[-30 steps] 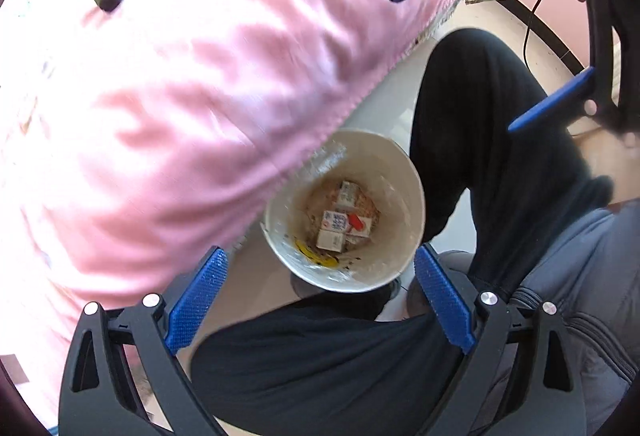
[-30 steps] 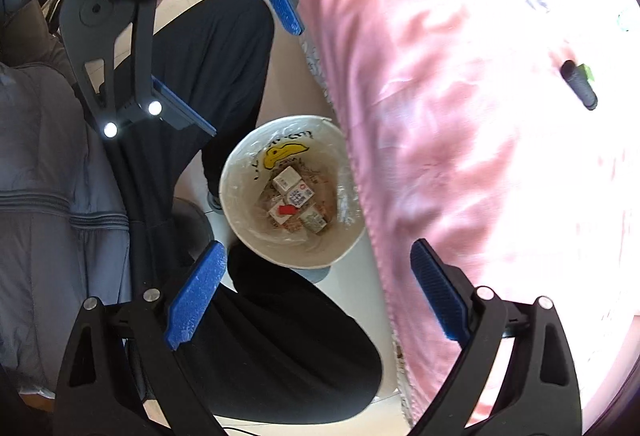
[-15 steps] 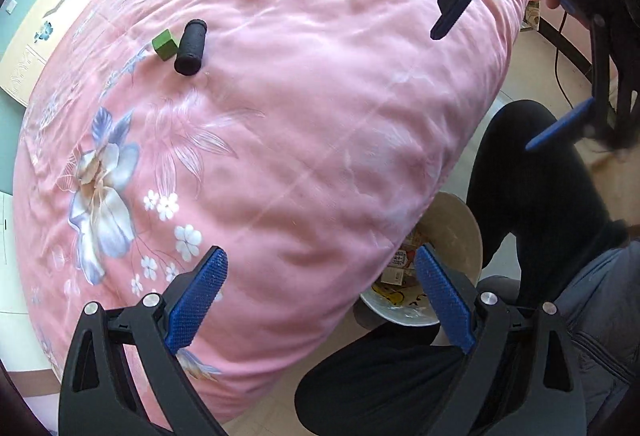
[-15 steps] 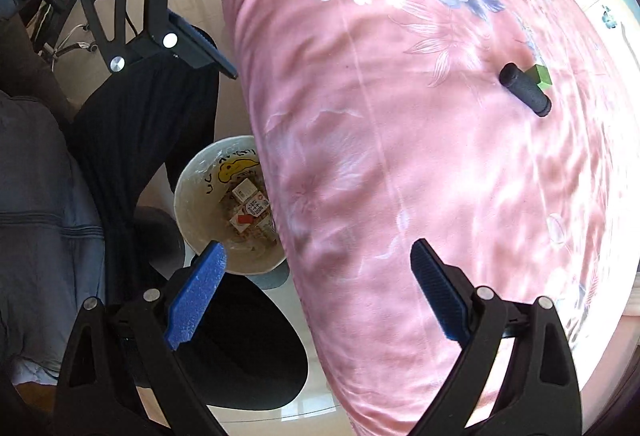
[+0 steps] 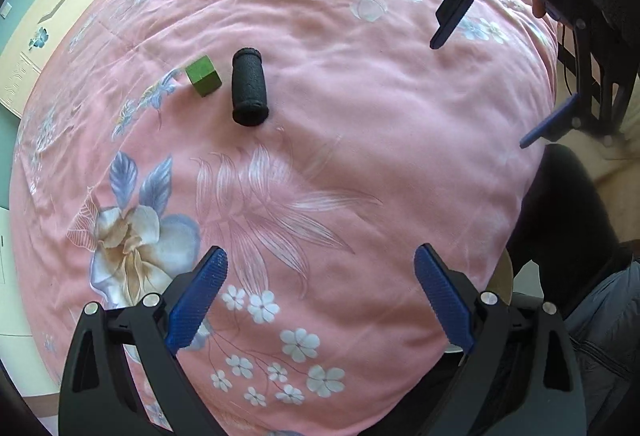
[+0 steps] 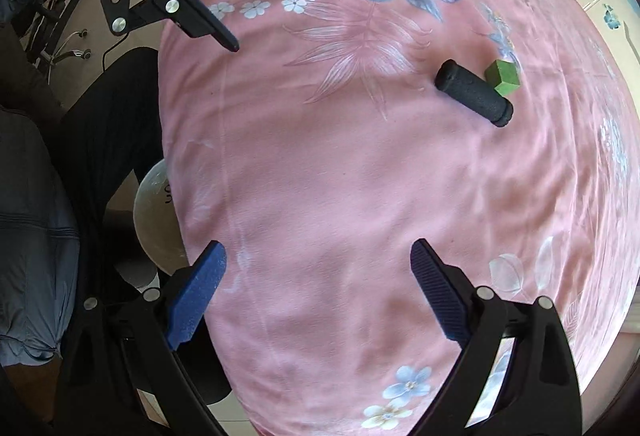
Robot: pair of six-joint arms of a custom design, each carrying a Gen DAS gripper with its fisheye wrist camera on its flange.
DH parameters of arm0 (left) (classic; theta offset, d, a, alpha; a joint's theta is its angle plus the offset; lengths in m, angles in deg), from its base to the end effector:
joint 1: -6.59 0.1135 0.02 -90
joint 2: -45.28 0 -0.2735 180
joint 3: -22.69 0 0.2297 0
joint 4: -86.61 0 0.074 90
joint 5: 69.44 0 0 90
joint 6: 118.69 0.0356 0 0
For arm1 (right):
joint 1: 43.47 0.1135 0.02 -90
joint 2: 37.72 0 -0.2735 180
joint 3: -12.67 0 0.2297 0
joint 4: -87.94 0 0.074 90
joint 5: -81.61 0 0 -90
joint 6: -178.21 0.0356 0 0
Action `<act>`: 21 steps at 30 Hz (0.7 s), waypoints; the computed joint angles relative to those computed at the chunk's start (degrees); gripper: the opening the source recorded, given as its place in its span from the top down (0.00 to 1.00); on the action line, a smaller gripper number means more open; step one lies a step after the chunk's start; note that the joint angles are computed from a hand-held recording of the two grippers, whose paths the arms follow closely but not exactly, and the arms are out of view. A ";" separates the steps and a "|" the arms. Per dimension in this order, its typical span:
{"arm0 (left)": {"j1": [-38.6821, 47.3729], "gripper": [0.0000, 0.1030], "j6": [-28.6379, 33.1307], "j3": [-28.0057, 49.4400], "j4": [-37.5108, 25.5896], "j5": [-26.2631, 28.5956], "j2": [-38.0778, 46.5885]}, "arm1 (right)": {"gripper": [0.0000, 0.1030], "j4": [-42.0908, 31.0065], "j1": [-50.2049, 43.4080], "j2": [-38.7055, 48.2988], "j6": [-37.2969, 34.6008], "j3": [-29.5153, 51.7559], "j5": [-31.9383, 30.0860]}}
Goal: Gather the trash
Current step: 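Move both tools back over the bed toward the black tube and green cube, then grasp the green cube with left tool while right tool grasps the black foam tube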
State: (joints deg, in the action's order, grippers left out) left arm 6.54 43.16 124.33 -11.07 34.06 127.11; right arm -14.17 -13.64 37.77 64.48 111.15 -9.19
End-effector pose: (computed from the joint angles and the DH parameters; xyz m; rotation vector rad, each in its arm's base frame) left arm 0.2201 -0.0085 0.3559 1.6911 2.2713 -0.0951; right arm 0.1590 0.0918 0.3604 -1.3320 2.6349 0.0355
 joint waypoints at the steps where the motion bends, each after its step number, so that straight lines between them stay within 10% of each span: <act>1: -0.77 0.07 -0.36 1.29 0.14 -0.10 1.46 | 0.11 0.07 -1.59 0.80 -1.71 0.49 -0.42; 21: -10.15 0.07 -1.45 35.40 -6.45 2.21 31.48 | 0.11 9.29 -23.93 19.85 -23.47 11.98 -10.16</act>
